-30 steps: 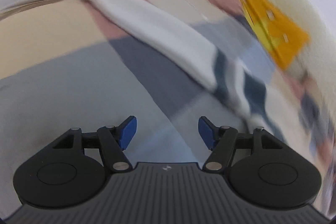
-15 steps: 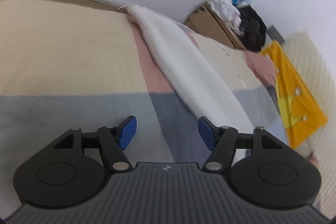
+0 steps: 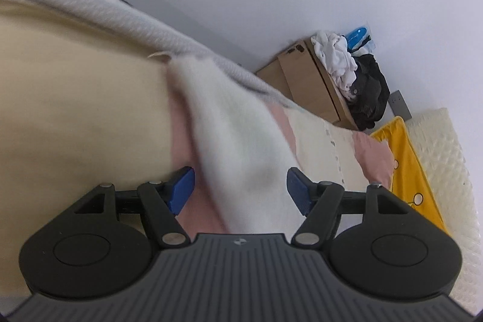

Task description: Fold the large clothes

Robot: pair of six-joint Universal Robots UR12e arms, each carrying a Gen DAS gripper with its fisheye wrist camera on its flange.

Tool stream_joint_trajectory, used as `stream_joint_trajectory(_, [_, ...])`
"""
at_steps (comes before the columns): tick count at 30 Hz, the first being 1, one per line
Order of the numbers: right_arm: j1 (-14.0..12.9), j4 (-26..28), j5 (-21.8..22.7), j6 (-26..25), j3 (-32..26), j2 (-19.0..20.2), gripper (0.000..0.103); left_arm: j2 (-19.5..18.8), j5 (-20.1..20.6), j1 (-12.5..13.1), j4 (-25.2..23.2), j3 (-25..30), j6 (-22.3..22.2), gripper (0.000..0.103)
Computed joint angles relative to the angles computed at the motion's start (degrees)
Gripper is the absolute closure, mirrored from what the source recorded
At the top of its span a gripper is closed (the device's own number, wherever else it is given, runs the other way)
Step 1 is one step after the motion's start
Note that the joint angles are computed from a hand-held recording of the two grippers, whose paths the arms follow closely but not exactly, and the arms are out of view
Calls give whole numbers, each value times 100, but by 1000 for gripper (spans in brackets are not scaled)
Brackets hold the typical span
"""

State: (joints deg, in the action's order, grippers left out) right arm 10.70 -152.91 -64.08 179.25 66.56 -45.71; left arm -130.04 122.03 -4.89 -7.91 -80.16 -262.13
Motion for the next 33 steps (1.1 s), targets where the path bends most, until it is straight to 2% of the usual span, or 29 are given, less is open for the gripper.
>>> stream_joint_trajectory(4, [41,-73,-195,36,-52,53,94,-161,179,50,-220,291,323,30])
stream_joint_trajectory(9, [87,-10,-379,-146,-97,65,93,-354,422,60,-1177,844,920,32])
stream_joint_trajectory(10, [92,7,-403,-190,-106,66,93,-386,471,56,-1363,952,1045,36])
stream_joint_trajectory(12, [97,44,-427,-265,-124,68,93,-428,557,60,-1706,1133,1163,59])
stream_joint_trajectory(13, [99,44,-443,-266,-125,68,93,-438,545,69,-1824,1204,1215,74])
stream_joint_trajectory(14, [106,26,-473,-223,-121,68,93,-451,513,79,-1920,1287,1367,84])
stream_joint_trajectory(15, [117,4,-515,-197,-112,66,93,-474,571,71,-1995,1380,1554,85])
stream_joint_trajectory(19, [151,-82,-646,-302,-53,36,93,-564,961,-20,-1878,1775,2402,87])
stream_joint_trajectory(24, [100,-61,-457,-205,-63,29,91,-652,1000,-207,-1606,2358,3222,87])
stream_joint_trajectory(27, [90,8,-424,-48,-97,27,91,-795,775,-386,-1359,2887,4024,88])
stream_joint_trajectory(29, [84,-31,-397,39,-77,21,91,-937,651,-525,-1374,3329,4558,88])
stream_joint_trajectory(33, [44,-62,-328,249,-20,-23,91,-1250,331,-788,-1397,4224,4966,88])
